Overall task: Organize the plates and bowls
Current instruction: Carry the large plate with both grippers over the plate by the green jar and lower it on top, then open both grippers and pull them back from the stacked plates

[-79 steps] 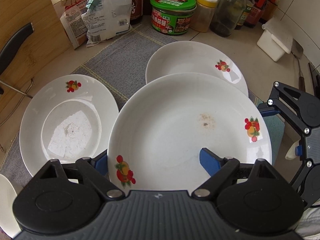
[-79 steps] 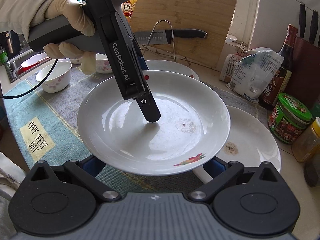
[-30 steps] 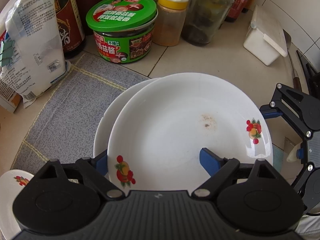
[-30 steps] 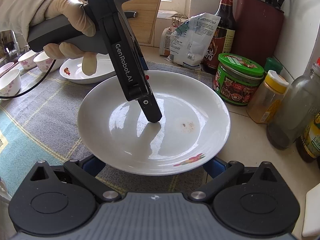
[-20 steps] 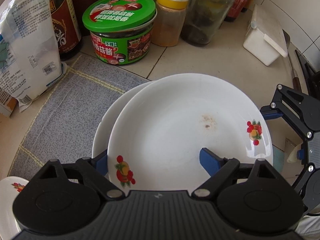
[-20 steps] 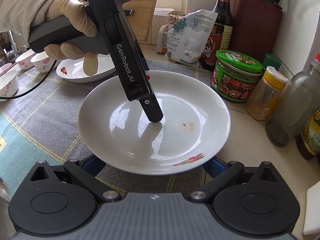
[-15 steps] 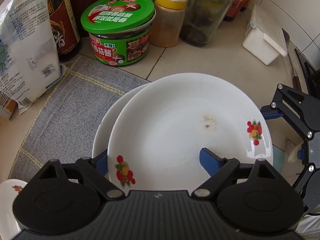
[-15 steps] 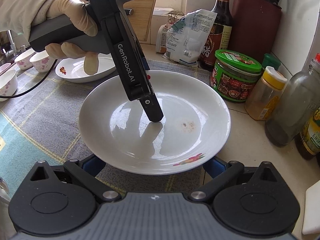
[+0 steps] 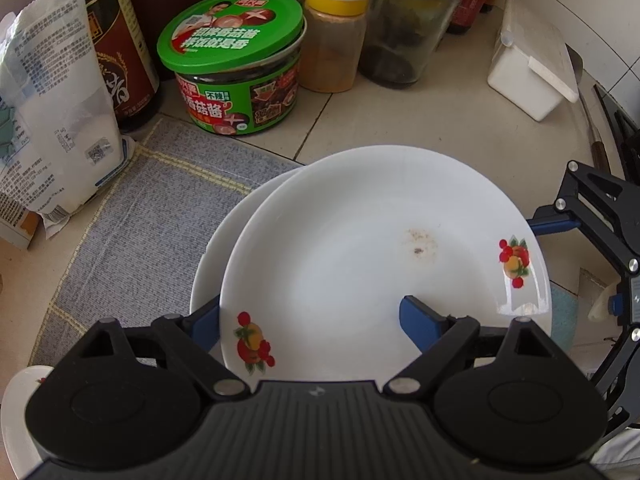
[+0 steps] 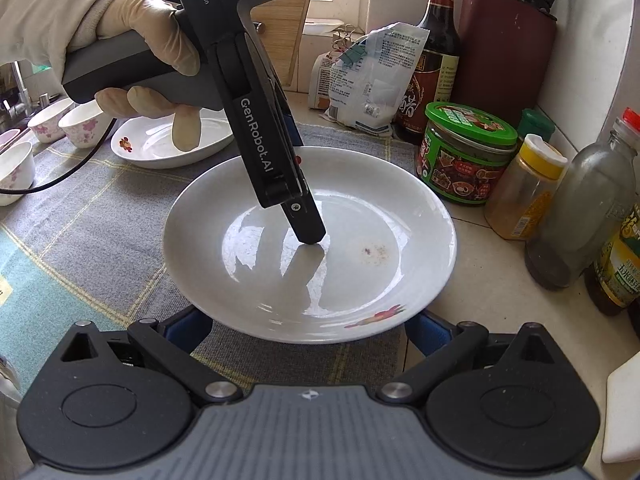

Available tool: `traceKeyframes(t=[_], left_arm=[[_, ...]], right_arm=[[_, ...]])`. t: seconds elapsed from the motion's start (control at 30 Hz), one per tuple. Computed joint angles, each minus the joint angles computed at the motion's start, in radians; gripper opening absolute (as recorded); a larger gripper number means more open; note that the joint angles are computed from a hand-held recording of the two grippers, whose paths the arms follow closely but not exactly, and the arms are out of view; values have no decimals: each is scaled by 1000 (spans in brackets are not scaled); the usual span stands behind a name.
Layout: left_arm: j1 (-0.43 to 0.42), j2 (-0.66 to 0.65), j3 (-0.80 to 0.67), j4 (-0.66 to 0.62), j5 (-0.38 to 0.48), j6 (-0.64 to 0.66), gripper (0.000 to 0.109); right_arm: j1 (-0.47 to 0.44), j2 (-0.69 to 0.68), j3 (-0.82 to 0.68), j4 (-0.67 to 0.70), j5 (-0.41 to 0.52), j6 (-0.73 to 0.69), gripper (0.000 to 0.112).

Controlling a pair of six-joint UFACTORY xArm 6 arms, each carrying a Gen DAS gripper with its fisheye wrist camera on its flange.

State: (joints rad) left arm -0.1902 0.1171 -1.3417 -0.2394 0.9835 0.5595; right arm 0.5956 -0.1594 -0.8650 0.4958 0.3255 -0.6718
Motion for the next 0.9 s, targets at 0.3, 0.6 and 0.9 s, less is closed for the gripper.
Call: traceKeyframes(t=[0.3,0.6,0.9], left_arm=[[3,-4,-7,20,0,4,90],[4,-18,0,26,-16,-5,90],[4,-35,15,37,-35,-14,90]], right_arm=[[3,-5,3,12,-2,-10,103],[3,-2,1,-4,-4,0,103],[4,1,-3,-40,-4,30,103]])
